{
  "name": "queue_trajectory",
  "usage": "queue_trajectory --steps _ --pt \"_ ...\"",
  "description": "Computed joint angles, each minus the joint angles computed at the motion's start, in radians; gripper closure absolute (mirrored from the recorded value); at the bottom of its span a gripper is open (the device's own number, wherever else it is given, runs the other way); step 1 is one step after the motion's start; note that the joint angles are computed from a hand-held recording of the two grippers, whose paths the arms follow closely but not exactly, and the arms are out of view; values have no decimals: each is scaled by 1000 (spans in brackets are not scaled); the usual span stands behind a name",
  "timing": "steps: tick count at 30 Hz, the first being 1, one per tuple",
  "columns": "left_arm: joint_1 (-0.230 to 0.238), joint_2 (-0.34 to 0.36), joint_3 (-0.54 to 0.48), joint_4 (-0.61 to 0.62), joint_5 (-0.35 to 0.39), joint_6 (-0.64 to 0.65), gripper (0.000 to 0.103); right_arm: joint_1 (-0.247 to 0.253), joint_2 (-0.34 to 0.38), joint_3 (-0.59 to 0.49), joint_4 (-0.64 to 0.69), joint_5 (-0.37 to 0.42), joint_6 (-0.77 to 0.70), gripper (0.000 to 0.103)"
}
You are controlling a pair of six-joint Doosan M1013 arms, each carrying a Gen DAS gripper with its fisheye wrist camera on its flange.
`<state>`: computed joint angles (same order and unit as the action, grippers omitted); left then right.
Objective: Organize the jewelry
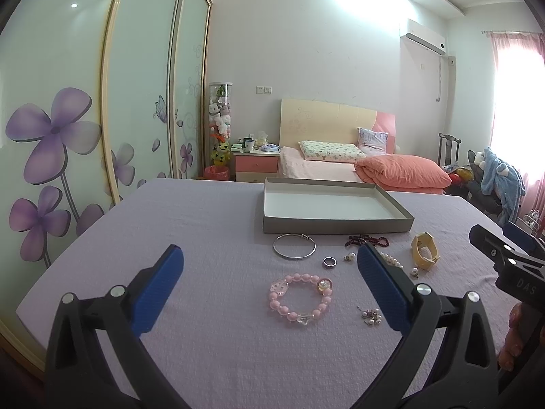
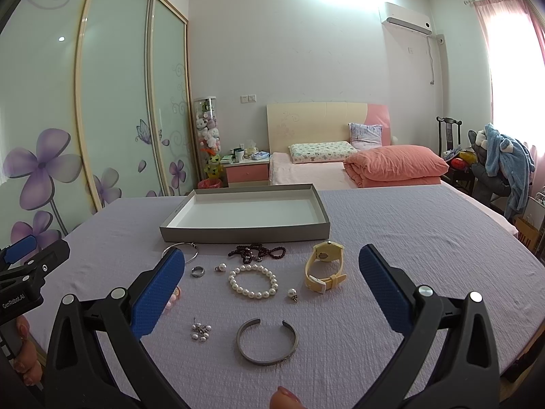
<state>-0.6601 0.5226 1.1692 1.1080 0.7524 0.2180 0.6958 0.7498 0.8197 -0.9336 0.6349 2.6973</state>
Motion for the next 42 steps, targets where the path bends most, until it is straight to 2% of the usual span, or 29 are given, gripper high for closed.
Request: queue_trajectory --steps 42 --pt "2 2 8 0 -6 -9 4 -1 0 0 1 1 -2 2"
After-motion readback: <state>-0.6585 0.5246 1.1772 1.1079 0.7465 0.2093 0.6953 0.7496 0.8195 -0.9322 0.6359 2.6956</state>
